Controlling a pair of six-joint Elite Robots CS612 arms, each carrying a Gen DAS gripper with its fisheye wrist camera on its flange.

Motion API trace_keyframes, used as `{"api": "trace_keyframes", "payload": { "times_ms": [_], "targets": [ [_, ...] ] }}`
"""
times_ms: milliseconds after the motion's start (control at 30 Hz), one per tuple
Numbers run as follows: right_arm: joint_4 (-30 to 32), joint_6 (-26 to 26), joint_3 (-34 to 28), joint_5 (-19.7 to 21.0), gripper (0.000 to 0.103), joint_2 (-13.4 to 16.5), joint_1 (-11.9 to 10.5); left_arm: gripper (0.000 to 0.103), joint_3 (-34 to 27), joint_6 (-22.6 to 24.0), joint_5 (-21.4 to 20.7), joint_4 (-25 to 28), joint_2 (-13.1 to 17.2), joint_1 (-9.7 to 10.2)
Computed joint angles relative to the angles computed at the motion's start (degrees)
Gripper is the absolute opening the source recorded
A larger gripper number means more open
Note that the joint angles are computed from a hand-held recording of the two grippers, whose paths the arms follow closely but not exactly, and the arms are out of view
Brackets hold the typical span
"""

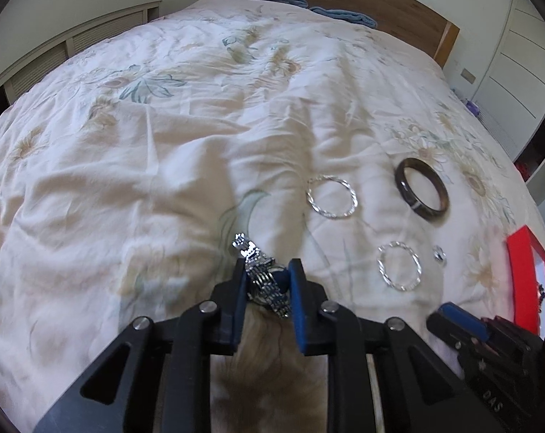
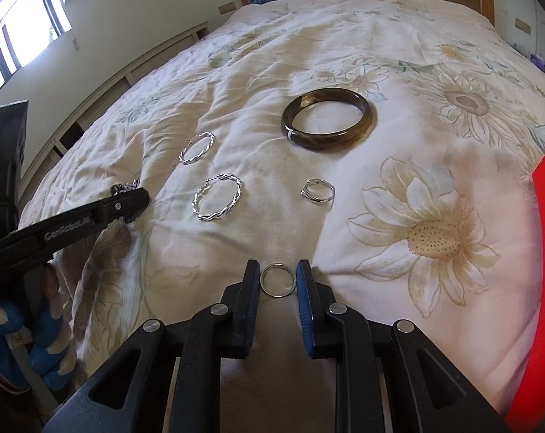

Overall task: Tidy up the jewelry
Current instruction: 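Grasp the silver link bracelet with the left tool while the right tool grasps a small silver ring, then carry the bracelet and ring over the red box with both tools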

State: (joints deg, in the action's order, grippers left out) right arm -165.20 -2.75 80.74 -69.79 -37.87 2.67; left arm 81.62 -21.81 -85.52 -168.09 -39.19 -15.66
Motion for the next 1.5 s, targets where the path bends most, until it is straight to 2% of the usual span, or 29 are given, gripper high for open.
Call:
{"api": "trace_keyframes", "payload": {
  "times_ms": [233,467,633,833,1033,1200,1500],
  "targets": [
    [-2.14,1.01,2.57,1.42,0.020,-2.10,-0.50,0.020,3.35,0.17,-1.32,-2.14,-2.75,-0.31],
    [-7.24,2.76,6.83,2.61,0.020,-5.50,-1.61,0.020,5.90,0.96,-1.16,-3.62,-5.46,-1.43],
    [-10.62,3.81,9.99,2.00,0.020,-7.82,-3.07,0.020,6.48,1.91,-3.64,-4.59,-6.67,-2.89],
    [-13.83,5.16,14.33,0.10,0.020,-10.44,-5.73,0.020,6.04,3.93,-8.56,-4.75,-7.35,-5.46],
    [-15.34,6.83,17.91,-2.90,0.021,-11.94,-9.21,0.020,3.53,6.74,-13.69,-3.00,-6.42,-8.48],
    [-15.45,7.81,19.96,-5.39,0.021,-12.18,-11.98,0.020,-0.40,9.09,-16.81,-0.16,-4.37,-10.99],
    [-13.67,6.64,20.08,-6.17,0.021,-10.65,-14.44,0.020,-7.24,10.78,-17.50,6.27,0.15,-13.41]
  ]
}}
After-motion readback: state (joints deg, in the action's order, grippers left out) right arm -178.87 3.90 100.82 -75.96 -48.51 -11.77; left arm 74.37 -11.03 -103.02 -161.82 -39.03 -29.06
